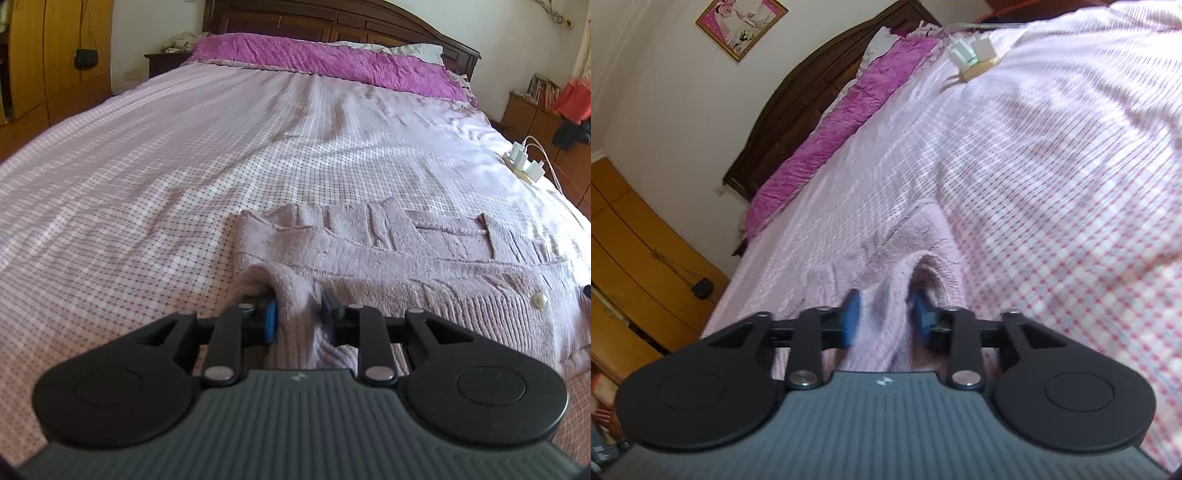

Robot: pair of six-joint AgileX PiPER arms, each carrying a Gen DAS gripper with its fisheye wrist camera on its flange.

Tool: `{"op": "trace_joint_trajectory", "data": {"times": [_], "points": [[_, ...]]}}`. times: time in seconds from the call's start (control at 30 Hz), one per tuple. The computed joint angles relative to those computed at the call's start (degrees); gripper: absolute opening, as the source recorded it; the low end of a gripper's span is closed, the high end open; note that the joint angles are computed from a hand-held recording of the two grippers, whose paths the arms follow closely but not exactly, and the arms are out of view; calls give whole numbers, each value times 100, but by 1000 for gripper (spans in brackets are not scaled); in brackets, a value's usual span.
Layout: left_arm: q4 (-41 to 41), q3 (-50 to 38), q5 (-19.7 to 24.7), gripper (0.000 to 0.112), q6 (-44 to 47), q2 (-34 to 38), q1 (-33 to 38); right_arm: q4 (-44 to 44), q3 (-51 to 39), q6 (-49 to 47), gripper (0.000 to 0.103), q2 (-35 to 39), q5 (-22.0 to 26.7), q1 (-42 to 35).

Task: Fold small clothes

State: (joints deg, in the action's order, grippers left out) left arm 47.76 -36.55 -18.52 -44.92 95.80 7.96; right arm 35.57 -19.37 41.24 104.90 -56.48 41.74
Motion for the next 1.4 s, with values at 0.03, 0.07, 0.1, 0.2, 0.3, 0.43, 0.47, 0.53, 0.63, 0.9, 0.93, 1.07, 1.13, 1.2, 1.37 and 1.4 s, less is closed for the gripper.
{"op": "trace_joint_trajectory", "data": {"times": [0.03,0.07,0.1,0.2,0.3,0.43,0.47,0.53,0.63,0.9,0.93,1.07,1.13,1.2,1.37,1.4], "points": [[-8,48,49,28,22,-82,-2,107,65,-70,50,-90,1,107],[-17,102,100,29,53,-173,-4,343,145,-190,52,-203,-8,311],[-49,153,148,29,112,-259,-12,583,170,-363,53,-314,49,456],[-234,340,235,29,397,-546,-34,1376,239,-1040,54,-676,221,939],[-50,488,376,29,275,-862,-59,2199,260,-1759,54,-947,269,1449],[174,686,517,29,47,-1305,-146,3944,49,-2969,54,-1050,-101,2497],[200,734,526,29,14,-1396,-167,4252,5,-3172,54,-1077,-207,2707],[380,817,563,30,-198,-1565,-242,4526,-37,-3439,54,-1131,-323,2921],[622,937,610,33,-470,-1763,-363,4944,-206,-4009,55,-1193,-448,3272],[-142,1216,722,37,105,-1901,-796,5310,-863,-5280,56,-884,-426,3666],[-257,1219,754,37,186,-1869,-846,5291,-931,-5383,56,-821,-414,3682],[-1449,1263,838,37,1269,-1753,-1032,5133,-1184,-5814,64,-587,-299,3708],[-1556,1300,805,37,1349,-1744,-1009,5127,-1337,-6138,64,-487,-219,3689],[-1710,1296,784,37,1458,-1694,-998,5248,-1512,-6484,64,-365,-226,3713],[-2185,1361,772,37,1891,-1702,-914,5295,-1529,-6538,65,-339,-99,3672],[-2093,1384,772,37,1790,-1730,-866,5326,-1505,-6473,65,-350,-88,3676]]}}
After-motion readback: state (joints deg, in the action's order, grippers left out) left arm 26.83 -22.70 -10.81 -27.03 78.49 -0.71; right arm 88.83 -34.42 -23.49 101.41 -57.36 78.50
